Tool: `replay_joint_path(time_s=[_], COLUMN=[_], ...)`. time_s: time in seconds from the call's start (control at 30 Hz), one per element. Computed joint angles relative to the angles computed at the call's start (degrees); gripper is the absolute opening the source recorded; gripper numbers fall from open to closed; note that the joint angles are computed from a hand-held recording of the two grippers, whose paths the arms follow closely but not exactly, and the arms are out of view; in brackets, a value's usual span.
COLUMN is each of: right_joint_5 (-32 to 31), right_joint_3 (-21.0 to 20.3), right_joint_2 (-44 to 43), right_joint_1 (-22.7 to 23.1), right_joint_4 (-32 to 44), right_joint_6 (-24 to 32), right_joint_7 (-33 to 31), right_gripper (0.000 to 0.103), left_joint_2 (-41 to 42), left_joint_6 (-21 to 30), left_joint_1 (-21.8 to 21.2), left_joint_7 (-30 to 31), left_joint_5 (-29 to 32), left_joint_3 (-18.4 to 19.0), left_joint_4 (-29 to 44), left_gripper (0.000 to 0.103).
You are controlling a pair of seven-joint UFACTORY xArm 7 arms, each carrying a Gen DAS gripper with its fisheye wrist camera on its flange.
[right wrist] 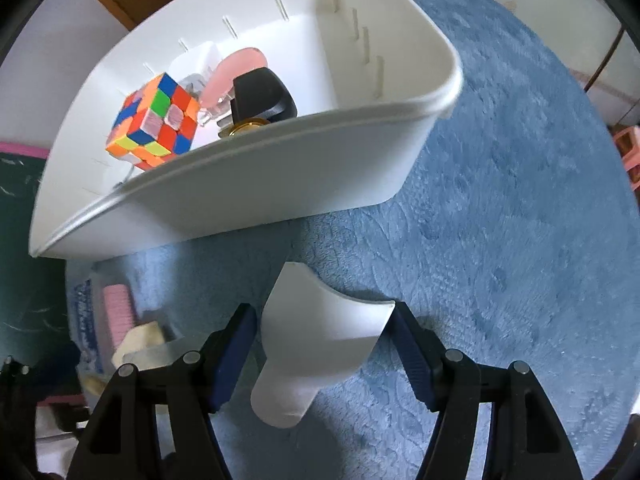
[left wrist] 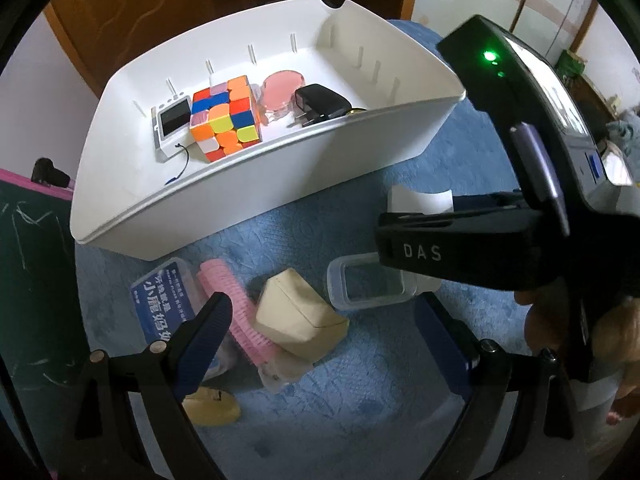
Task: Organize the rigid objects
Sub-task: 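Grasp the clear plastic box with the left gripper while the right gripper grasps the curved white piece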
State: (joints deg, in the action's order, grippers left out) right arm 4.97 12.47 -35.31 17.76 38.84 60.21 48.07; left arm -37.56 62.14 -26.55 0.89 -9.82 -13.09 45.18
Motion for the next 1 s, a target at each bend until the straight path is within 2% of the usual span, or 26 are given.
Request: replay_joint_path(time_s=[0.1, 0.2, 0.53, 0.63, 0.7, 0.83, 1.0], right_joint_5=[-0.8, 0.5, 2.8, 3.3, 3.4, 3.8, 4.0], right_joint_3=[0.6, -0.4, -2.9, -3.6, -4.1, -4.0, -4.2], right_joint_2=[0.3, -1.5, -9.7, -11.9, -13.5, -14.4, -15.5], right_joint_1=[0.0, 0.3, -1.4, -2.1, -2.7, -3.4, -3.8], right_joint_4=[0.2, -1.3, -6.0, -7.1, -7.7, -7.8, -7.1], right_joint_6=[0.0, -1.2, 0.3, 1.1, 1.8, 2.0, 2.8], right_joint_7=[0.6, 0.6, -0.3, -0.8, -1.3, -1.8, -3.0], right_gripper=[0.064, 0.063, 0.063, 0.063, 0.063, 0.063, 0.063], left_joint_2=[0.4, 0.9, 2.8, 3.9, 4.7, 4.9, 3.4], left_joint_6=[-0.1, -0.5, -3.7, -4.2, -4.0, -4.5, -4.2], left_joint_1=[-0.2, -0.6, -0.9, -0.9, -0.9, -1.4, -1.1], left_joint_7=[-0.2, -0.5, -4.0, -5.6, -6.5, -7.3, -9.6], left_joint_5=[-0.9, -1.9, -2.9, -3.1, -3.3, -4.5, -3.8], left_joint_3=[0.3, 0.3, -0.7, -0.6, -0.4, 0.3, -0.2], left_joint_4=[-0.2, -0.4, -0.7, -0.5, -0.4, -0.8, -0.9], left_gripper=[0.094, 0.094, 0.092, 0.08, 0.067, 0.055, 0.054])
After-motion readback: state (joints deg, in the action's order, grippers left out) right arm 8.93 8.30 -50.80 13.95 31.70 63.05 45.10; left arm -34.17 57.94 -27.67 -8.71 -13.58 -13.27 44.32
